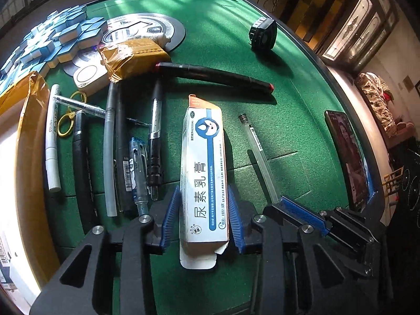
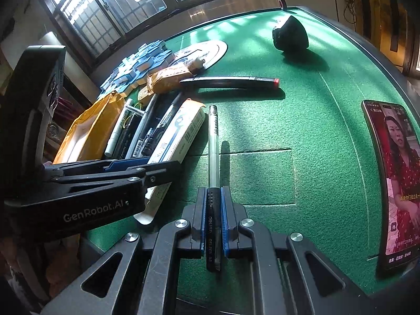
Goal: Organize objects
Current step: 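Carry the ointment box with the left tool while the right tool carries the pen to the tray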
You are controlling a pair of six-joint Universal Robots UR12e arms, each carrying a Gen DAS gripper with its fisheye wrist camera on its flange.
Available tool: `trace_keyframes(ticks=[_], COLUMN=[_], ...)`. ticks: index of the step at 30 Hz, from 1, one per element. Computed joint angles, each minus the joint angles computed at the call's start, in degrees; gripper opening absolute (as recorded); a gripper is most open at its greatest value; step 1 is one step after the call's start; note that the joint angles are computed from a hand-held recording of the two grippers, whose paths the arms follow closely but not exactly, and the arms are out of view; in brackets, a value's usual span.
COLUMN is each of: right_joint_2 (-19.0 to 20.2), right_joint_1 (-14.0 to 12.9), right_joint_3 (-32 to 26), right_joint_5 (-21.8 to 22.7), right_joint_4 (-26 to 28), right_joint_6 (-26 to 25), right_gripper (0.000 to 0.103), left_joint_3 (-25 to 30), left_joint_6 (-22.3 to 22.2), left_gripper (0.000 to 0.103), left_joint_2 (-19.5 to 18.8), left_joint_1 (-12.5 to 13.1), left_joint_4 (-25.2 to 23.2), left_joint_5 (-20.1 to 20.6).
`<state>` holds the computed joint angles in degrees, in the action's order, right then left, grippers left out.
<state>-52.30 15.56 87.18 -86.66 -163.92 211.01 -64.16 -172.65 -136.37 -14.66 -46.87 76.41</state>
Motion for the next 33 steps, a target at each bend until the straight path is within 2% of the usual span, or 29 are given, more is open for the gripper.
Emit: trace_keyframes(ticks=[2,5,7,11,14,16,22,26,30,33], right_joint_2=[-0.01,0.02,-0.02,-0.12,-0.12,0.04,1.45,3.99,7.11,9.45], right_joint_1=[0.0,-0.05,-0.26,-0.65,0.15,0.45,2.0,2.82,3.74,4.24], right_joint_3=[0.04,0.03,0.28,0.88,0.17,-0.61,-4.63,-9.47,-14.99,-19.07], right_joint_5=[-0.05,0.18,0.95,3.87,2.43,3.14,5.24,10.15,13.7,16.54], right_joint_4=[0.0,-0.08,-0.57,-2.23,-2.34,-2.4,-3.66,-2.48,0.87,3.75], right_joint_6=[0.06,0.4,1.31,3.59,2.64,2.17,-0.75,-2.56,-4.17,-4.89], right_gripper=[0.009,0.009,0.009,0.009,0.009,0.009,0.009,0.009,0.009,0.009], left_joint_3=[0.01,-0.72,-1.56,-5.16,-7.95,-9.44,-12.93,-14.89,-16.57,-19.15], left_joint_6=[-0.16,-0.67,-2.57,-6.23,-8.58,-10.29,-15.57,-17.29,-19.16,-20.87], left_gripper=[0.035,0.027,0.027,0.027,0.027,0.027,0.027,0.027,0.027,0.027], left_joint_2=[-0.36,-0.22,0.38,2.66,4.52,5.67,8.61,10.53,12.03,13.67], left_joint_1=[-0.04,0.15,1.04,2.3,3.24,4.05,7.72,10.01,11.94,13.32], left_joint_4=[1.83,3.45,2.66,5.35,8.27,10.12,12.73,13.92,14.83,17.54], left_joint_5=[0.13,0.29,-2.69,-5.13,-7.01,-7.91,-13.98,-13.98,-11.2,-8.61])
